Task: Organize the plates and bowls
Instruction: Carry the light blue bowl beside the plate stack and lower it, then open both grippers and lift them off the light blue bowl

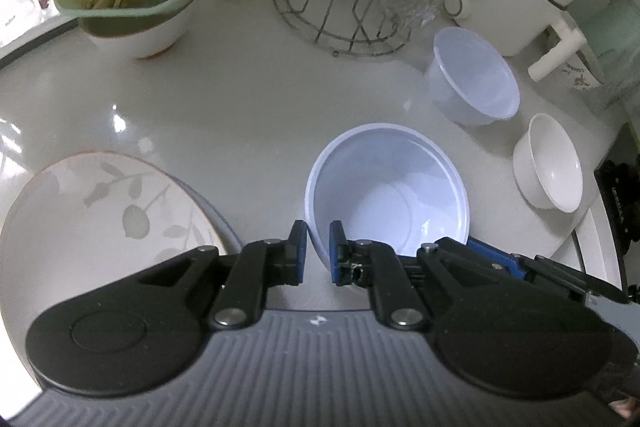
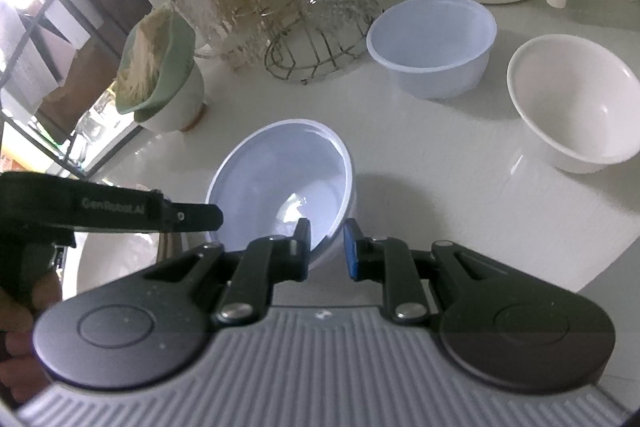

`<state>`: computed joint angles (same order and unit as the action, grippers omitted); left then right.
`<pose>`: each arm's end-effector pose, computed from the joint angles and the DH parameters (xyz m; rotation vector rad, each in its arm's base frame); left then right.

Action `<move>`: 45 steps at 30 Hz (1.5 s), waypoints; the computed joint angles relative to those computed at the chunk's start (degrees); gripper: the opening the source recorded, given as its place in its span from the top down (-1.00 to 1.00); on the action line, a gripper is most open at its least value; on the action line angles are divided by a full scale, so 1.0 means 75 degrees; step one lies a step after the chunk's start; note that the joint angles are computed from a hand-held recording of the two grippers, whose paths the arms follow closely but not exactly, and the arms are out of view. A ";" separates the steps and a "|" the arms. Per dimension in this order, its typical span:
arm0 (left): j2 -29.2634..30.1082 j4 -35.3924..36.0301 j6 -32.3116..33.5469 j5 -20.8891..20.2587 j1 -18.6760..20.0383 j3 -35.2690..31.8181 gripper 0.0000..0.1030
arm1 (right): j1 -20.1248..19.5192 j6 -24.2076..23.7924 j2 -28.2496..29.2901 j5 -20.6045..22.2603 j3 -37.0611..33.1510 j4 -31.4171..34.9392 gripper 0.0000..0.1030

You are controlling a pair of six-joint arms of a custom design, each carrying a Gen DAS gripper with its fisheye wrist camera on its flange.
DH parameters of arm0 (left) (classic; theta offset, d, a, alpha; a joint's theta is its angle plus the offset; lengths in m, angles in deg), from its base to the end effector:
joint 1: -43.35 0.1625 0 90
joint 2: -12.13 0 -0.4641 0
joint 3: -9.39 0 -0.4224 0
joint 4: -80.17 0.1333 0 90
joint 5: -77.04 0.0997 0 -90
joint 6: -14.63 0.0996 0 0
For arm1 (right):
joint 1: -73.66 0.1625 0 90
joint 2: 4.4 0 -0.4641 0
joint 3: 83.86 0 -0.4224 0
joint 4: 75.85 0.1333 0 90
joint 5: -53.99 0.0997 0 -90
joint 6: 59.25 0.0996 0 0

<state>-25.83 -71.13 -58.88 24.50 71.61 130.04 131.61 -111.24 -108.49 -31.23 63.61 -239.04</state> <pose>-0.3342 -0.3998 -0.0810 -0.0968 2.4951 -0.6021 -0.0550 -0.3547 0.2860 0.5129 -2.7388 0.6288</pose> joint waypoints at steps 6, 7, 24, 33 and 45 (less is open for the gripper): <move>-0.0065 -0.0264 -0.0125 0.0214 -0.0132 0.0229 0.74 | 0.0014 0.0041 -0.0054 0.0038 0.0024 0.0015 0.56; -0.0089 -0.0227 -0.0143 0.0247 -0.0151 0.0241 0.73 | 0.0019 0.0009 -0.0090 0.0071 0.0034 0.0012 0.56; -0.0630 0.0546 -0.0313 0.0896 -0.0737 0.0046 0.26 | 0.0038 -0.0522 -0.1301 0.0935 -0.0020 0.0230 -0.03; -0.0917 0.1033 -0.0224 0.1387 -0.1217 -0.0244 0.23 | -0.0026 -0.0534 -0.2136 0.1629 -0.0248 0.0839 -0.03; -0.0946 0.1449 -0.0277 0.1662 -0.1708 -0.0626 0.20 | -0.0395 -0.0812 -0.3093 0.2503 -0.0505 0.1621 -0.03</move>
<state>-32.93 -60.27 -60.96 36.96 58.80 125.34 128.64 -117.33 -131.69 -12.45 59.83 -226.88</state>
